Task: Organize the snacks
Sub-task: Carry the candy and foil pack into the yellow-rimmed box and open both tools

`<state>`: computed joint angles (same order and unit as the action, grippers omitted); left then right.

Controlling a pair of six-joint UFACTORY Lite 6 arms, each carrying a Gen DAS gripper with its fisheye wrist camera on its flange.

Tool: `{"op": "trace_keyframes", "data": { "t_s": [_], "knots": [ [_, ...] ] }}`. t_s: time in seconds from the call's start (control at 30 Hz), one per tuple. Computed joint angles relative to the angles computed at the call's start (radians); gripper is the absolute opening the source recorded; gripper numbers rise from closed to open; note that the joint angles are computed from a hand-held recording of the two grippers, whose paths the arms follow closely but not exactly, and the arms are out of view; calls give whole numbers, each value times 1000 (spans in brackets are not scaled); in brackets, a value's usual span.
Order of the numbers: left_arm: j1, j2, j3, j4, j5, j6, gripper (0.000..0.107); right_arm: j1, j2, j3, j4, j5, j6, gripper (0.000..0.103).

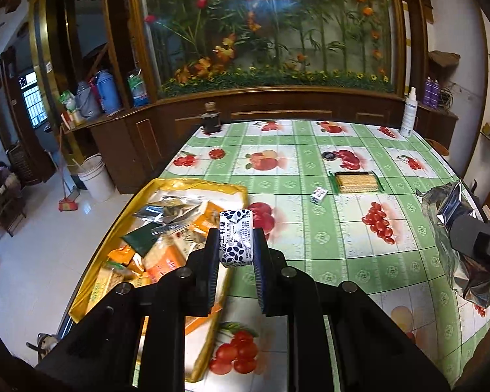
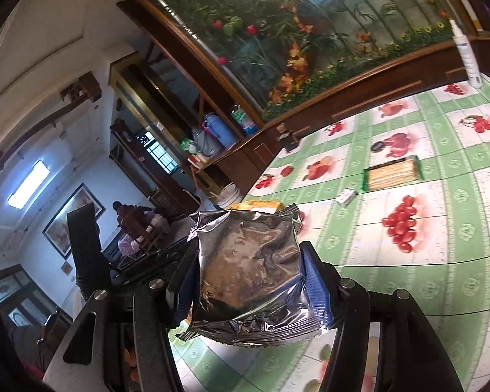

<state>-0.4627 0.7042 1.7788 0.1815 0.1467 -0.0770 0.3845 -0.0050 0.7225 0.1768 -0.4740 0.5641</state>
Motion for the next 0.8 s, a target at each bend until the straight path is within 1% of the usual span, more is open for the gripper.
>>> {"op": "trace_keyframes", "data": {
  "t_s": [0.07,0.13,0.23,0.43,0.5,0.57,0.63,0.8],
  "knots": [
    [19,-14,-20,-30,-10,26,17,20,28,37,12,2,-15,59],
    [39,-30,-40,-103,-21,97,17,40,48,67,36,6,-40,59],
    [58,-40,-53,-112,-34,106,17,50,73,96,7,0,-9,59],
    [90,-52,-67,-197,-48,188,17,78,106,147,54,8,-51,59],
    [100,-52,-68,-265,-50,256,17,82,113,155,51,8,-46,59],
    [106,-54,-73,-288,-54,277,17,71,125,166,21,8,-23,59],
    [115,-54,-74,-369,-52,358,17,66,133,170,2,5,-11,59],
    [130,-46,-70,-428,-52,419,17,64,170,210,-26,11,12,59]
  ]
}}
